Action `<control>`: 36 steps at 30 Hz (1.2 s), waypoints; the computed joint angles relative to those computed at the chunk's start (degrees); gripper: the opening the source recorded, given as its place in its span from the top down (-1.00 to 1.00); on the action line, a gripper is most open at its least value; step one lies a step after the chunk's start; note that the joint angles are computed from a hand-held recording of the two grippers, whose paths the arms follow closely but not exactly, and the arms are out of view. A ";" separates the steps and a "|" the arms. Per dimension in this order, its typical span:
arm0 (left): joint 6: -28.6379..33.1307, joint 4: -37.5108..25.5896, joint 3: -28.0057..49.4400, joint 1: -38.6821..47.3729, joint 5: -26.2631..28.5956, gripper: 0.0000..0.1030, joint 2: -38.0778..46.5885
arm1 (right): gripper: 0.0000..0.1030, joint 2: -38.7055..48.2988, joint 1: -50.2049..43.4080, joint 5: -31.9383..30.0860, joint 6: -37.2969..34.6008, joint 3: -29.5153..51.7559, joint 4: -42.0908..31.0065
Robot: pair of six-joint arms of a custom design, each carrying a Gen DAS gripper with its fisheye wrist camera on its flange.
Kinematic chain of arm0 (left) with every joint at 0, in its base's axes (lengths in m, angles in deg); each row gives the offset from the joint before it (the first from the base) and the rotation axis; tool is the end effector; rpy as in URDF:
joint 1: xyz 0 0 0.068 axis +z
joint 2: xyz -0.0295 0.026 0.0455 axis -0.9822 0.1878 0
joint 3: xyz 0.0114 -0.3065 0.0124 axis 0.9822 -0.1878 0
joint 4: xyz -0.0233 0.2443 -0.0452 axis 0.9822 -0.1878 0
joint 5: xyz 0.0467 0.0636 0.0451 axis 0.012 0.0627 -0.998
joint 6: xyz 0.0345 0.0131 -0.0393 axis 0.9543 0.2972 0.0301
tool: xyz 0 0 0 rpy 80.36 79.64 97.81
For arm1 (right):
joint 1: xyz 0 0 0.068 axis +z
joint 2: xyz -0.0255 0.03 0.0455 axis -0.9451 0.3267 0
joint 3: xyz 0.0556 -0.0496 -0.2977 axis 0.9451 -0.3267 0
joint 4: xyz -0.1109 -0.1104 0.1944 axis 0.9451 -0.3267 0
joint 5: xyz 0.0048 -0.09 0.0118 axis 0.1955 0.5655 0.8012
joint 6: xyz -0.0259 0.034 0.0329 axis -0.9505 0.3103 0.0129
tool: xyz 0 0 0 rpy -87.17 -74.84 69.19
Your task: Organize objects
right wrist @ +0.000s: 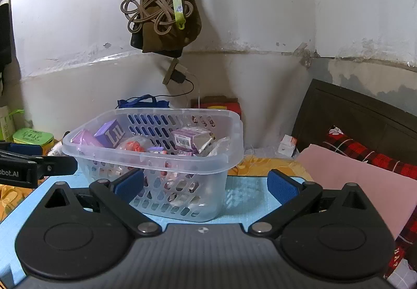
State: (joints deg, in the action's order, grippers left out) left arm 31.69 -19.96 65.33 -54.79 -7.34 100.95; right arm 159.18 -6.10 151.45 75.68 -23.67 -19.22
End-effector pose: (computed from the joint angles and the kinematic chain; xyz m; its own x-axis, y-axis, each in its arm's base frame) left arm 0.2966 0.1025 0.1562 -0.4238 0.2065 -0.8819 0.6178 0.7779 -0.1148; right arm 0.0791 0.0938 0.1235 -0.3914 0.0408 -0.9193 0.1658 0.9858 -0.0268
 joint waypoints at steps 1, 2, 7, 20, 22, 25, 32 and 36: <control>-0.12 0.01 -0.08 -0.11 -0.04 -1.00 -0.05 | -1.00 -0.13 0.03 -0.11 0.10 -0.04 -0.14; -0.07 0.25 -0.23 -0.18 -0.01 -1.00 -0.05 | -1.00 -0.25 -0.01 -0.16 0.12 -0.04 -0.29; 0.87 0.93 -0.66 -0.28 -0.07 -1.00 0.25 | -1.00 0.24 -0.26 -0.53 0.30 -0.21 0.36; 0.90 0.71 -1.04 -0.11 -0.29 -1.00 -0.33 | -1.00 3.36 -0.25 -1.32 -0.41 -0.48 4.51; 1.02 0.60 -1.05 -0.01 -0.25 -1.00 -0.37 | -1.00 4.09 0.30 -1.01 0.65 -0.20 3.85; 0.87 0.20 -0.79 -0.01 -0.25 -1.00 -0.41 | -1.00 3.98 0.60 -0.78 1.46 0.21 2.48; 1.02 0.10 -1.17 -0.19 -0.43 -1.00 -0.73 | -1.00 2.19 0.62 -0.71 1.48 0.09 1.29; 0.74 0.16 -1.15 -0.42 -0.54 -1.00 -0.84 | -1.00 2.21 0.50 -0.87 1.08 -0.08 1.54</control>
